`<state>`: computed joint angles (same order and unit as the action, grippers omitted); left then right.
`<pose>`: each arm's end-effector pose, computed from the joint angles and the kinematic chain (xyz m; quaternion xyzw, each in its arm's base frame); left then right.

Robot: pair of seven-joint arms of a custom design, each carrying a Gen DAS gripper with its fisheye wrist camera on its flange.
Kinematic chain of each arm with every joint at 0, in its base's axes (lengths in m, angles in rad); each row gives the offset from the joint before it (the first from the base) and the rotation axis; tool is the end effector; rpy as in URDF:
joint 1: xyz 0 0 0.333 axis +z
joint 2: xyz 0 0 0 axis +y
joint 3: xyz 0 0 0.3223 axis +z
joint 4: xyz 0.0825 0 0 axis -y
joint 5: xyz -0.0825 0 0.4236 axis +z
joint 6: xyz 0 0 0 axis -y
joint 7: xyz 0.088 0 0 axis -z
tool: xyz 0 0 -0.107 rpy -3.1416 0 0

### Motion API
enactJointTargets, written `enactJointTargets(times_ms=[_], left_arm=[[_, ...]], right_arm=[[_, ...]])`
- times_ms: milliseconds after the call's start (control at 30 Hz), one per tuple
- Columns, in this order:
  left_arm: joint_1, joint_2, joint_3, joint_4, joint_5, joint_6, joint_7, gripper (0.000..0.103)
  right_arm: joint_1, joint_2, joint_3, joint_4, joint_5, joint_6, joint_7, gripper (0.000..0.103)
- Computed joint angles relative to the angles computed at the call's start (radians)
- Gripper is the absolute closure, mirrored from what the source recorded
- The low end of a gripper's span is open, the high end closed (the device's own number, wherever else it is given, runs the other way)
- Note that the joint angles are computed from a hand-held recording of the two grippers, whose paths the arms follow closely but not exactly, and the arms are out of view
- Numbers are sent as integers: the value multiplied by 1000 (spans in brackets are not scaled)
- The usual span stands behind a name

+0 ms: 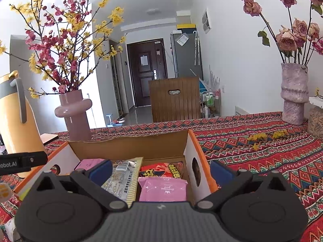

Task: Organize snacks
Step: 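Lower the cookie packet into the box with the left tool while the right tool drops the pink packet in, then move both tools back from the box to the snack pile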

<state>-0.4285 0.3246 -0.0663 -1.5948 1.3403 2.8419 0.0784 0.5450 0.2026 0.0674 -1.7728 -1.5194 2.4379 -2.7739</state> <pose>0.6229 -0.3869 0.5140 -0.5524 0.6264 -0.4326 0.3396 0.5715 0.3951 0.4868 -0.4908 0.6547 -0.4054 0.4075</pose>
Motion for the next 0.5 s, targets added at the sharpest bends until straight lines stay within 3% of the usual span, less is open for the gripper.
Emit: enactJointTargets(times_ms=[500], left_arm=[[-7, -26, 1, -19, 25, -10, -31, 0]], right_arm=[[6, -21, 5, -19, -39, -22, 31, 0]])
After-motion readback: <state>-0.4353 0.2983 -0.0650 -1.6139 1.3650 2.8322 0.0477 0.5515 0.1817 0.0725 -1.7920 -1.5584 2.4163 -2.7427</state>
